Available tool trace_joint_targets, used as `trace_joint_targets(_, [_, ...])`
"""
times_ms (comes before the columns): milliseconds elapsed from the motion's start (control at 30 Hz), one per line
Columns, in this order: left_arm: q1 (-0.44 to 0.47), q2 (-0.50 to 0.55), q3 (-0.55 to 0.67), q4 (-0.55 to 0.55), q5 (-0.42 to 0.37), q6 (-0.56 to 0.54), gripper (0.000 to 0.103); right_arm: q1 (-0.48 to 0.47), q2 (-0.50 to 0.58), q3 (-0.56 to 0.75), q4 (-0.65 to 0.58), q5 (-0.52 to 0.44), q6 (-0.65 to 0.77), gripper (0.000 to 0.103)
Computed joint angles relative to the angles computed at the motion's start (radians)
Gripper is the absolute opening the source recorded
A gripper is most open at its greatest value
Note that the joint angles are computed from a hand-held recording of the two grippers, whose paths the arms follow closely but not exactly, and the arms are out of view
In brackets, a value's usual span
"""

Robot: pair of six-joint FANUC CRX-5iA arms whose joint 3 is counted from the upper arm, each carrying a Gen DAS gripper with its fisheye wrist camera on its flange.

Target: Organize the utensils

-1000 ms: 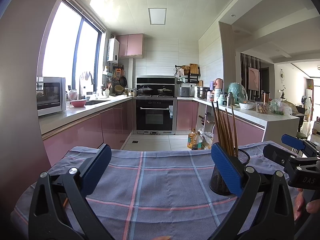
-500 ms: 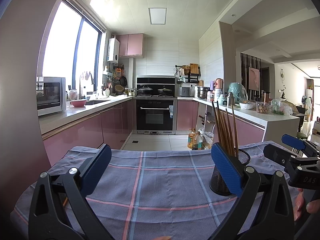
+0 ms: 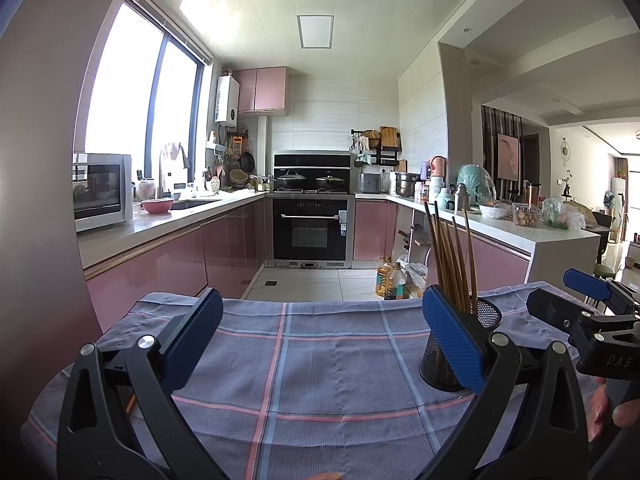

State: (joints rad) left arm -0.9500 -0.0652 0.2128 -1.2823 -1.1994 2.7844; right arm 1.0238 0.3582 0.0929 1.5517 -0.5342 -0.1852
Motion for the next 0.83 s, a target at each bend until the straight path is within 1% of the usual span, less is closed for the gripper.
trace_joint_targets(500, [0.001,0.005,0.001,-0.002,0.004,-0.011,0.098,-0.003,0.000,-0.002,-0.009,0.004,0.004,0.096])
trace_joint_targets(600, [0.013,0.008,0.006,0.021,0.010,-0.028,0.098,0.005,0.005,0.006,-0.049,-0.017,0.049,0.096])
trace_joint_targets(633, [0.031,0.006,0.007,0.054,0.027,-0.046,0.098,0.008,0.007,0.011,-0.078,-0.031,0.080,0.096])
trace_joint_targets(667, [0.048,0.009,0.012,0.084,0.030,-0.063,0.098,0.017,0.014,0.028,-0.140,-0.055,0.143,0.096])
trace_joint_targets(733, [0.086,0.026,0.034,0.143,0.008,-0.099,0.098,0.036,0.043,0.098,-0.326,-0.157,0.312,0.096])
trace_joint_targets(767, [0.117,0.023,0.031,0.190,0.024,-0.118,0.098,0.037,0.062,0.144,-0.433,-0.208,0.396,0.096])
trace_joint_targets(833, [0.178,0.021,0.026,0.277,0.034,-0.147,0.098,0.028,0.116,0.269,-0.642,-0.358,0.558,0.096])
